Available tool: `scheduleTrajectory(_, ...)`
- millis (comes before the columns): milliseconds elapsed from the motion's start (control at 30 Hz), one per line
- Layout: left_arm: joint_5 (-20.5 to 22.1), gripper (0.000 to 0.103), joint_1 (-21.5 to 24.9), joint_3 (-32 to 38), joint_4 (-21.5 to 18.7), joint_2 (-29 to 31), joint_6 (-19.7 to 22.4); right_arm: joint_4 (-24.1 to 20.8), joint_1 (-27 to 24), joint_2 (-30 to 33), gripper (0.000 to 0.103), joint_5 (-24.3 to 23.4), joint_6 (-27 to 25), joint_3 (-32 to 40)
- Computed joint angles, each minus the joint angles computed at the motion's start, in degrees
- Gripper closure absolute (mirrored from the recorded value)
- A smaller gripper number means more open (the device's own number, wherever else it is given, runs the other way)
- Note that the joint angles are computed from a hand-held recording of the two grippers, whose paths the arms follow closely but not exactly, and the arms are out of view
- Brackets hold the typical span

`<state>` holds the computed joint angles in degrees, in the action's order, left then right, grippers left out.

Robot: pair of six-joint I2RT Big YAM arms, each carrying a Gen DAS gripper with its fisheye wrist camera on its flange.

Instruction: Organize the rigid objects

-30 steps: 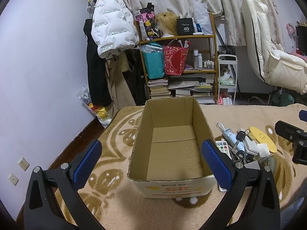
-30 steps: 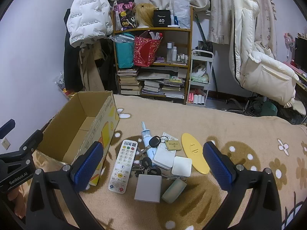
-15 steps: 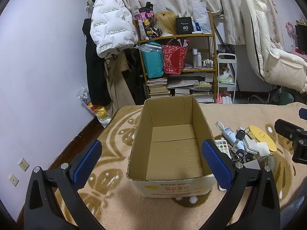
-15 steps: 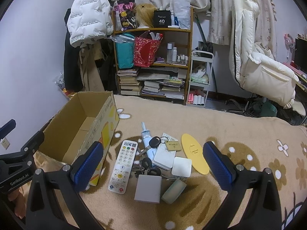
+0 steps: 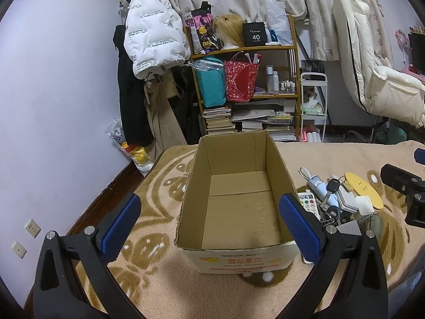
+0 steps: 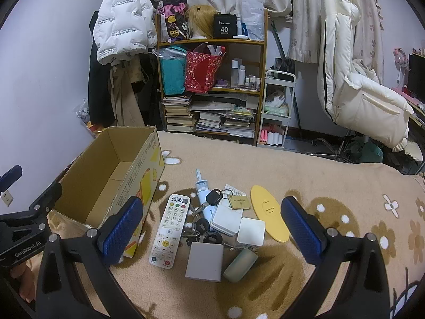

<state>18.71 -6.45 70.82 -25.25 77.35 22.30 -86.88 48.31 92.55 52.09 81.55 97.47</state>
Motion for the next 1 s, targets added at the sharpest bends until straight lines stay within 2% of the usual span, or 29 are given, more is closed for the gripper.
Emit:
scheduleTrajectory(533, 0.2, 0.0, 0.1, 0.0, -0.2, 0.1, 0.2, -0.5, 0.0, 0.2, 0.0, 0.0, 0.3, -0.1)
scheduleTrajectory(767, 1.9, 0.0, -0.3, 2.0, -4.9, 0.9, 2.4, 3.8, -1.0, -1.6, 0.0, -2.5, -2.2, -3.5)
scheduleTrajectory(900, 0.0, 0.0, -1.1, 4.1, -7.2, 2.1, 3.6, 6.8, -2.7, -3.3, 0.0, -5.1, -2.9, -5.3)
scheduleTrajectory(1000, -1.5, 0.0, -1.3, 7.3, -9.5, 4.1, 3.2, 7.2, -4.1, -3.4, 0.0, -7.2, -3.0, -5.5)
